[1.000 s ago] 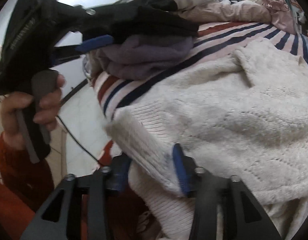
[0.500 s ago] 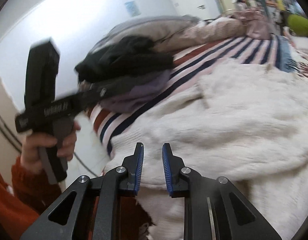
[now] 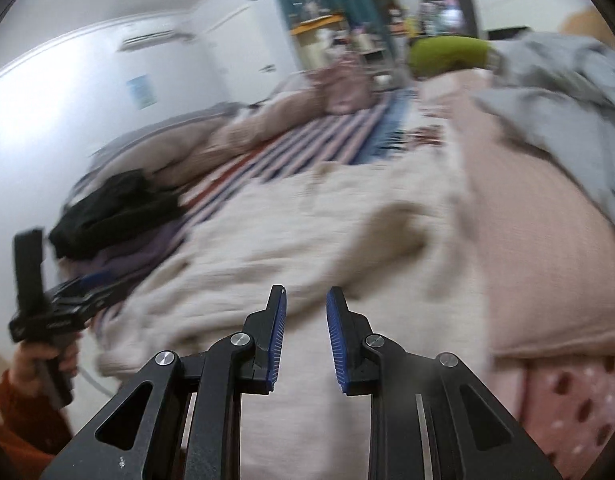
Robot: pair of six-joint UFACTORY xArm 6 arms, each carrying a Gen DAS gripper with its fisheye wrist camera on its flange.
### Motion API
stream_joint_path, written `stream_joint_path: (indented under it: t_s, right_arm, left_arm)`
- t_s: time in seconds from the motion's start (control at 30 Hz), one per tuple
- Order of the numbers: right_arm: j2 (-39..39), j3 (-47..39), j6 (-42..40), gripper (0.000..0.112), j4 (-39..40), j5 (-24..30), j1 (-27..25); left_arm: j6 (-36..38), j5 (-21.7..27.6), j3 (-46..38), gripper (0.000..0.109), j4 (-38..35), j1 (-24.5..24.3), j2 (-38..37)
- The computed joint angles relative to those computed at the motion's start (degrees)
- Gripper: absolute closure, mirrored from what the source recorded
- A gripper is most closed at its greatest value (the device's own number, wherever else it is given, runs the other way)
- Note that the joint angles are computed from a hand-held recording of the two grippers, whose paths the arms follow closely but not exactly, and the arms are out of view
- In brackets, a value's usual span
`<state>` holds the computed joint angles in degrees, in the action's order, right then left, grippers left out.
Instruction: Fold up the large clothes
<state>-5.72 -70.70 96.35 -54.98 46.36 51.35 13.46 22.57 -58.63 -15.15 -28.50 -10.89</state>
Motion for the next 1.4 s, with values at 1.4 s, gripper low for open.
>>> stream_joint_path:
  t_s: [1.4]
  right_arm:
    - [-13.44, 20.7, 8.04, 0.055, 10.2, -11.84, 5.46]
  left_arm:
    - [17.88, 21.47, 0.08, 0.016, -26.32, 14.17, 1.52]
